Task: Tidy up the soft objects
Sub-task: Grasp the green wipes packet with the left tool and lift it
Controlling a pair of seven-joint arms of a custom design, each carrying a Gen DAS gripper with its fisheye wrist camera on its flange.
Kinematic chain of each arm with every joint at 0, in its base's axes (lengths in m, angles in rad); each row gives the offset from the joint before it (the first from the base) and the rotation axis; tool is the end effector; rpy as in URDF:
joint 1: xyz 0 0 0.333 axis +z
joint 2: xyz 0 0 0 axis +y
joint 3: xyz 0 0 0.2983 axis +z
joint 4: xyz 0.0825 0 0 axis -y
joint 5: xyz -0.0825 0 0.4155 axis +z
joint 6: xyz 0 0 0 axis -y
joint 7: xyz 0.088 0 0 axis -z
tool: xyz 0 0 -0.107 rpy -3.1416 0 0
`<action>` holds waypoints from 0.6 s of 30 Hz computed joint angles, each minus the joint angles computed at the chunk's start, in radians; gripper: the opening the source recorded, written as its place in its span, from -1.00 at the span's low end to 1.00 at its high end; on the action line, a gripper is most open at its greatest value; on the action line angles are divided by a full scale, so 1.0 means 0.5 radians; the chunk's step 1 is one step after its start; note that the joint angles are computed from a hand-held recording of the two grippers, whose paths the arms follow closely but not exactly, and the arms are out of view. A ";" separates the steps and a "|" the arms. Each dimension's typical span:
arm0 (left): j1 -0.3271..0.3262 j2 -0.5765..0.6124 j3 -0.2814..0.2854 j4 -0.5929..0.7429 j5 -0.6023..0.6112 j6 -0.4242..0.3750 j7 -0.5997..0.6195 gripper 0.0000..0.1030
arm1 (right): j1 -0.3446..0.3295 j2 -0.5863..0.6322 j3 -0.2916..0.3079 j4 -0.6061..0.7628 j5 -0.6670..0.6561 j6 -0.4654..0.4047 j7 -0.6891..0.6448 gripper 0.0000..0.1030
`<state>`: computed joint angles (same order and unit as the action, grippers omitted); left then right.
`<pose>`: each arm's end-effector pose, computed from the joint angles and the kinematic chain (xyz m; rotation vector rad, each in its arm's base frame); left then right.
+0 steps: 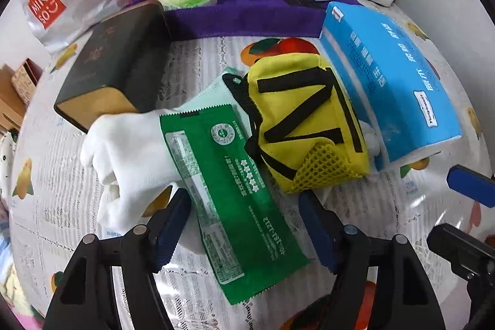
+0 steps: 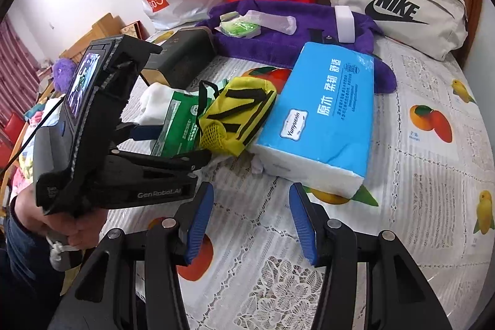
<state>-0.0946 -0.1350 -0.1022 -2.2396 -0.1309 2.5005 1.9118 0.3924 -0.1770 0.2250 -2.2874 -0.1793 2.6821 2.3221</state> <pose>0.5529 -0.1102 0.4341 -1.5203 2.4237 -0.4673 0.4515 0.3309 0.4529 -1.8375 1.8156 -0.2897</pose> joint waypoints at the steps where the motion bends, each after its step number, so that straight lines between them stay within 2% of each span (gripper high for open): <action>1: 0.000 -0.001 0.003 0.002 -0.019 0.000 -0.002 0.07 | 0.009 -0.011 -0.011 -0.020 0.030 0.018 -0.030 -0.02; 2: 0.002 -0.009 0.005 -0.004 -0.022 0.010 -0.002 -0.13 | 0.015 -0.022 -0.020 -0.039 0.060 0.032 -0.061 -0.02; 3: 0.006 -0.019 0.008 -0.003 -0.014 -0.005 -0.002 -0.15 | 0.019 -0.032 -0.027 -0.055 0.089 0.043 -0.093 -0.02; 5: 0.009 -0.037 0.030 0.006 -0.071 -0.058 0.030 -0.32 | 0.026 -0.043 -0.037 -0.074 0.144 0.064 -0.156 -0.02; 8: 0.013 -0.070 0.076 0.016 -0.240 -0.155 0.099 -0.35 | 0.029 -0.057 -0.042 -0.091 0.208 0.086 -0.249 -0.02; 10: 0.013 -0.100 0.124 0.016 -0.435 -0.230 0.189 -0.36 | 0.038 -0.064 -0.051 -0.095 0.266 0.096 -0.329 -0.02; 13: 0.029 -0.124 0.134 0.017 -0.547 -0.257 0.217 -0.40 | 0.033 -0.073 -0.049 -0.091 0.301 0.086 -0.402 -0.02; 18: 0.048 -0.136 0.092 -0.023 -0.444 -0.217 0.152 -0.40 | 0.024 -0.082 -0.050 -0.072 0.345 0.054 -0.509 -0.02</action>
